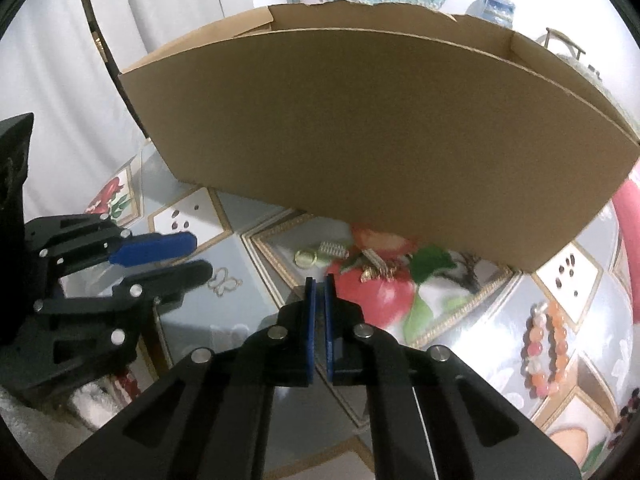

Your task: Organize jewelry

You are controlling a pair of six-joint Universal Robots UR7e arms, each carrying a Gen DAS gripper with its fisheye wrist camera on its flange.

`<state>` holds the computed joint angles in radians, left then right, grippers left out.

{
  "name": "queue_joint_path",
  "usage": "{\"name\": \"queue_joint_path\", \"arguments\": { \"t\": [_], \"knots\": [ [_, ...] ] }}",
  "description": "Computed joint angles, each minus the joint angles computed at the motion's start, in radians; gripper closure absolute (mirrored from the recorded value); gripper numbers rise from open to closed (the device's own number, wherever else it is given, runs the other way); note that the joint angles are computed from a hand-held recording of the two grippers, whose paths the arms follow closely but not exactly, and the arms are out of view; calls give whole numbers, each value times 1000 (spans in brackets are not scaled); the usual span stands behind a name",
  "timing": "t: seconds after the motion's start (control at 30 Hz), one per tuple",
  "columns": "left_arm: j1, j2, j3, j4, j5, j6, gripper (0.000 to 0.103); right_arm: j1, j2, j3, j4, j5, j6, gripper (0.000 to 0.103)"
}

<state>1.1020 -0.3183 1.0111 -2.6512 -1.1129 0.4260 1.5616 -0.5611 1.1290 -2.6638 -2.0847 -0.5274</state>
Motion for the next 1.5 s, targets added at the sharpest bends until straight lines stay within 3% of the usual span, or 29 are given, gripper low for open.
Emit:
{"name": "queue_joint_path", "arguments": {
  "t": [0.17, 0.23, 0.27, 0.57, 0.7, 0.83, 1.23, 1.33, 1.4, 1.5],
  "knots": [
    [-1, -1, 4, -7, 9, 5, 82, -9, -7, -16, 37, 63, 29, 93],
    [-2, -1, 6, -9, 12, 4, 82, -5, 7, -30, 24, 61, 13, 77],
    [-2, -2, 7, -10, 14, 4, 82, -4, 14, -38, 19, 60, 4, 77],
    [-4, -2, 13, -18, 18, 1, 82, 6, 60, -78, 1, 29, -36, 77],
    [-3, -3, 13, -18, 18, 0, 82, 15, 73, -75, -40, -9, -69, 89],
    [-3, -4, 14, -19, 18, 2, 82, 15, 72, -72, -36, -7, -65, 91],
    [-2, -8, 13, -5, 10, -11, 81, 5, -8, 28, -40, -20, -3, 91],
    [7, -21, 9, 23, -36, -42, 80, 3, -39, 72, -47, -34, 24, 91],
    [11, -29, 1, 54, -72, -63, 73, 1, -55, 93, -51, -38, 41, 91],
    [6, -25, -12, 92, -81, -66, 71, -6, -82, 129, -62, -31, 63, 91]
  ]
}}
